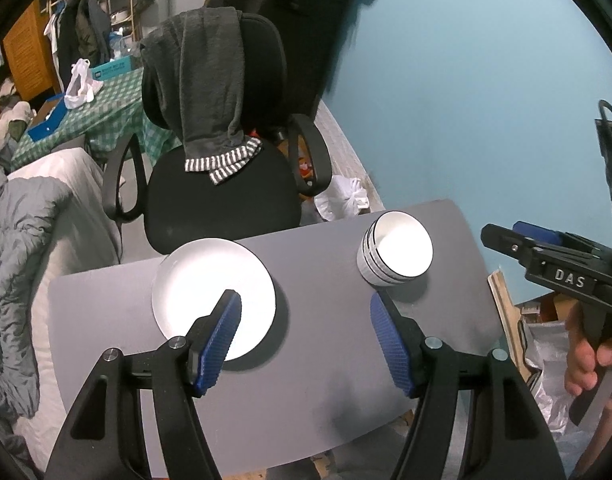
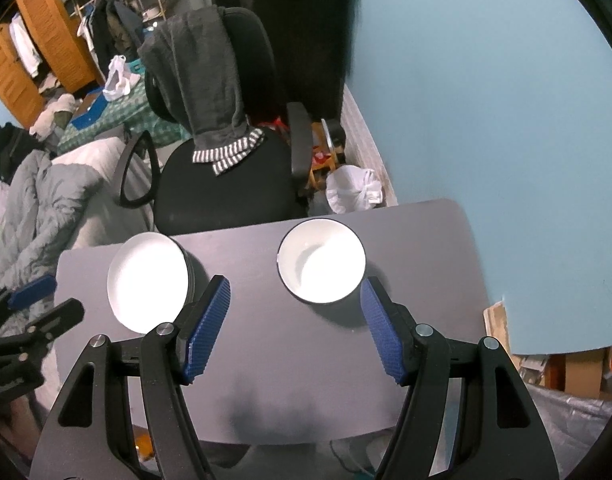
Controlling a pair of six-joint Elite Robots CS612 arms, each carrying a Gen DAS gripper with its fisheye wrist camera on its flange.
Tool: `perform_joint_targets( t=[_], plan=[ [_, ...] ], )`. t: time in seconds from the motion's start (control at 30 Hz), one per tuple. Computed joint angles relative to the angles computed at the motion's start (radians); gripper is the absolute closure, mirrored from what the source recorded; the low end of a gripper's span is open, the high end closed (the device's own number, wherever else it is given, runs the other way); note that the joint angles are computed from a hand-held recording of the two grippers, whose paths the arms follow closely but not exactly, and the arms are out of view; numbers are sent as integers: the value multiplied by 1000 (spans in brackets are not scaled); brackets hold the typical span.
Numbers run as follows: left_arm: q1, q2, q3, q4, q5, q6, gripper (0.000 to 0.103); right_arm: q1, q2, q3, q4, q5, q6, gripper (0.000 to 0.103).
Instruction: Organize plates and bowls
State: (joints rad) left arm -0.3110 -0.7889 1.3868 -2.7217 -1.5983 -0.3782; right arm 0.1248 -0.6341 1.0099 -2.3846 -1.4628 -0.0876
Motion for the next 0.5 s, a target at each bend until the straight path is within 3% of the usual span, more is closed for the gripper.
perform_joint_targets(
  t=[0.3, 0.5],
  plan=[
    [-1, 23, -43, 46, -12, -7, 34, -13, 27, -38, 66, 19, -52, 36],
    [-1, 89, -141, 122, -77, -49, 34, -36, 77, -114, 156, 67, -97, 36]
  ],
)
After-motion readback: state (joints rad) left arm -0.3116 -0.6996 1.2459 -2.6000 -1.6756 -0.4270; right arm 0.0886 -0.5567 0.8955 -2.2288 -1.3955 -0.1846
